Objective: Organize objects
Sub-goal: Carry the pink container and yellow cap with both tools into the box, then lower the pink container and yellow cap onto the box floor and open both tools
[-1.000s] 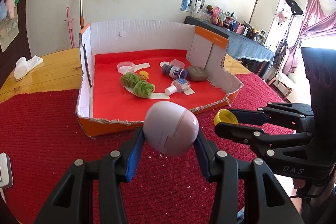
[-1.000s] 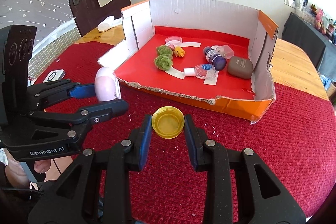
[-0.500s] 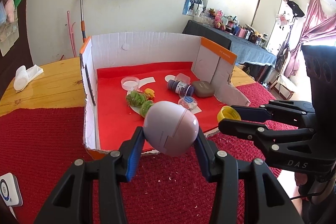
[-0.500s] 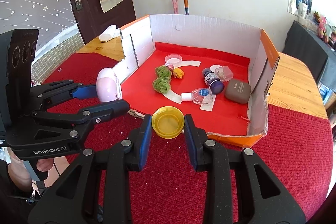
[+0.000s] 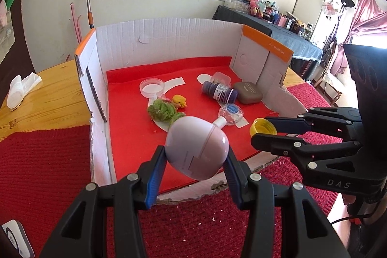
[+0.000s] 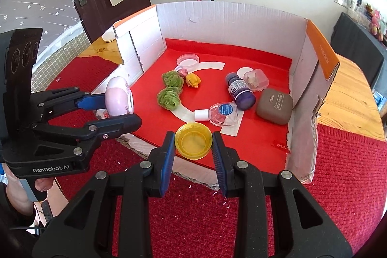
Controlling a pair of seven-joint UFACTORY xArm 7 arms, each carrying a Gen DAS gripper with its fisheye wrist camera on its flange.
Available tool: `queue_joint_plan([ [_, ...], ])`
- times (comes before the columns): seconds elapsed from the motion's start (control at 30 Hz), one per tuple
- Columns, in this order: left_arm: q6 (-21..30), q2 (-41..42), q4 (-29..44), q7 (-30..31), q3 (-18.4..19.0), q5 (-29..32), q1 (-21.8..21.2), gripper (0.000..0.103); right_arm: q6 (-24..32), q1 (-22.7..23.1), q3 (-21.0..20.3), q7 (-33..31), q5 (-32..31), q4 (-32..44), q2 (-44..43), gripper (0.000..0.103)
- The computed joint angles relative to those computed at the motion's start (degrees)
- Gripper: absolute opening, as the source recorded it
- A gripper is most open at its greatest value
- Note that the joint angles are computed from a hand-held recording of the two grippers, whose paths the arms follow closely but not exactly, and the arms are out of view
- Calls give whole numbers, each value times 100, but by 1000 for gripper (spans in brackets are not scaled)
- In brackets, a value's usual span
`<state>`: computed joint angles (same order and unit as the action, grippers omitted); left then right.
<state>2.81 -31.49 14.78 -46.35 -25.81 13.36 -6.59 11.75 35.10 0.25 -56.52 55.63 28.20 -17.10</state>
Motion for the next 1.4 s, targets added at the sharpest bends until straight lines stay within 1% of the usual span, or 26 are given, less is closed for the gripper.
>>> queue_joint_plan([
  [0.07, 70, 101, 74, 115, 84, 35, -37, 49, 34, -30, 4, 11, -34, 72, 113, 29],
  [0.17, 168, 328, 198, 416, 398, 36, -246, 49, 83, -138, 71, 71, -107, 177, 264, 29],
  [0.37, 400, 864, 474, 1356, 1248, -301, -1015, 49, 176, -400, 258, 223, -316, 364, 567, 29],
  [0.4, 459, 943, 530, 1530, 1344, -370, -1114, 49, 195, -434, 280, 228, -327, 392, 608, 29],
  [0.5, 579, 1114, 663, 1908, 1456, -520, -1230, 49, 249, -538, 342, 222, -331, 470, 713, 29],
  [0.6, 635, 1181, 739, 2202, 1548, -683, -1301, 49, 290, -637, 403, 199, -318, 559, 825, 29],
  [0.63, 654, 1177, 754, 2228, 1503, -682, -1244, 49, 303, -670, 420, 176, -302, 590, 863, 29],
  [0.7, 749, 1192, 829, 2001, 1155, -414, -843, 49, 334, -731, 453, 116, -241, 656, 934, 29],
  [0.73, 775, 1220, 860, 1928, 1074, -311, -728, 49, 348, -762, 476, 96, -214, 691, 973, 29],
  [0.83, 724, 1351, 907, 1920, 1134, -256, -691, 49, 401, -860, 538, 14, -108, 803, 1095, 29],
  [1.1, 644, 1579, 1026, 1543, 1027, 157, -264, 45, 316, -1088, 728, -122, 155, 1030, 1343, 29],
  [1.23, 660, 1578, 1036, 1461, 1046, 260, -279, 45, 224, -1153, 812, -101, 140, 1071, 1408, 29],
  [1.3, 665, 1549, 998, 1694, 1223, 78, -554, 45, 217, -1175, 843, -37, 22, 1052, 1389, 29],
  [1.4, 695, 1537, 986, 1954, 1302, -67, -765, 45, 149, -1180, 856, 91, -172, 1009, 1367, 29],
])
